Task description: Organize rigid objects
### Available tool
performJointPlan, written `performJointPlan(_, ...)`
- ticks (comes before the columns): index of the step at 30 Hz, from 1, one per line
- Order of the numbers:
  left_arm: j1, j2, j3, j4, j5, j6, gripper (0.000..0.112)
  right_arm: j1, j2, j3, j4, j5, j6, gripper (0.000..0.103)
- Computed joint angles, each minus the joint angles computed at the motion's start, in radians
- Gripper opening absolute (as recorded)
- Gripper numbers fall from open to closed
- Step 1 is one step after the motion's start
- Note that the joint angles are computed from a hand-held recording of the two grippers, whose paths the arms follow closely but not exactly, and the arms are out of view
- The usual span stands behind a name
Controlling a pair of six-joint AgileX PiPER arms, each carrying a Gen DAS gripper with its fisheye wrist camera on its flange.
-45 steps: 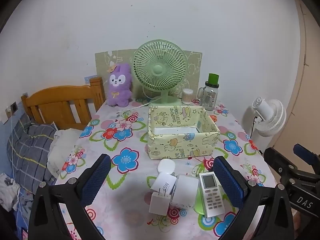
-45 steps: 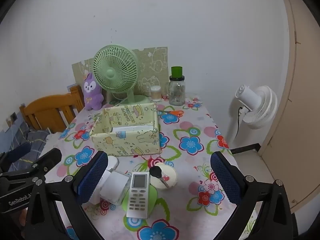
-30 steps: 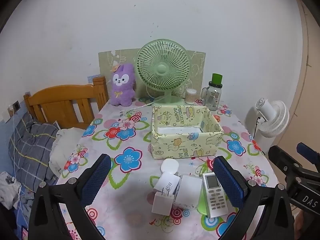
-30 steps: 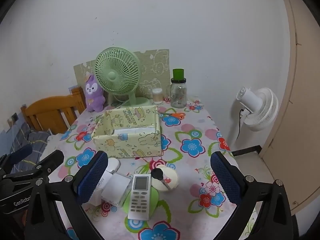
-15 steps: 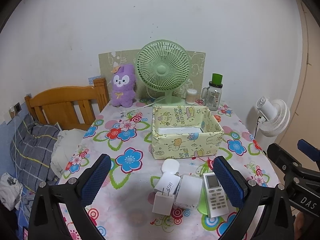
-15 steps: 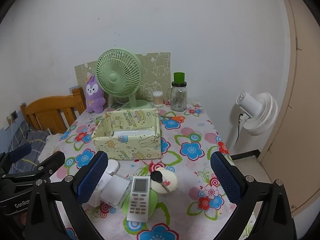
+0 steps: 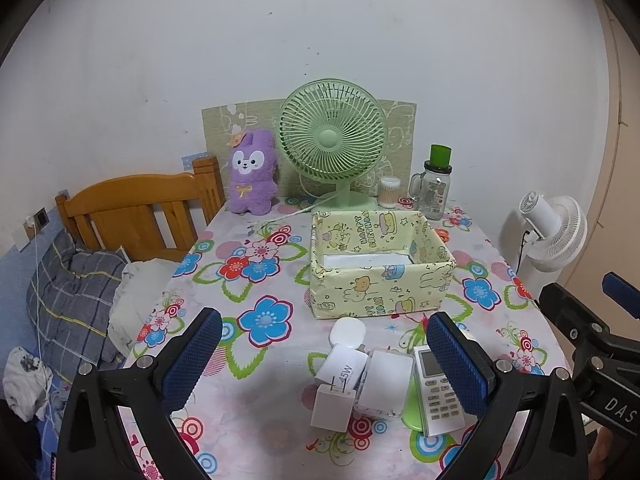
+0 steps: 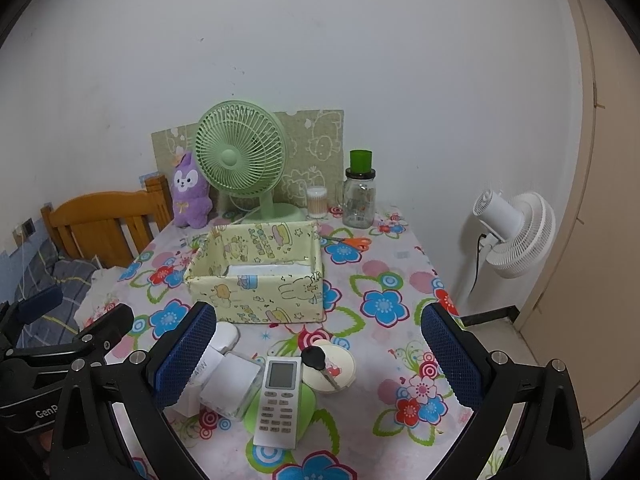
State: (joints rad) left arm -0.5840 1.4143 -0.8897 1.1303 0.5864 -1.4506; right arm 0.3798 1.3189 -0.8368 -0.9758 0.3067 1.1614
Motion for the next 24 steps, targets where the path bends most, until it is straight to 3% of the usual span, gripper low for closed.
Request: performJointPlan(24, 0.000, 0.009, 0.012, 0.016, -0.011, -0.022, 0.103, -0.001, 0.006, -0.007, 0.006, 0.001, -0.006, 0.103)
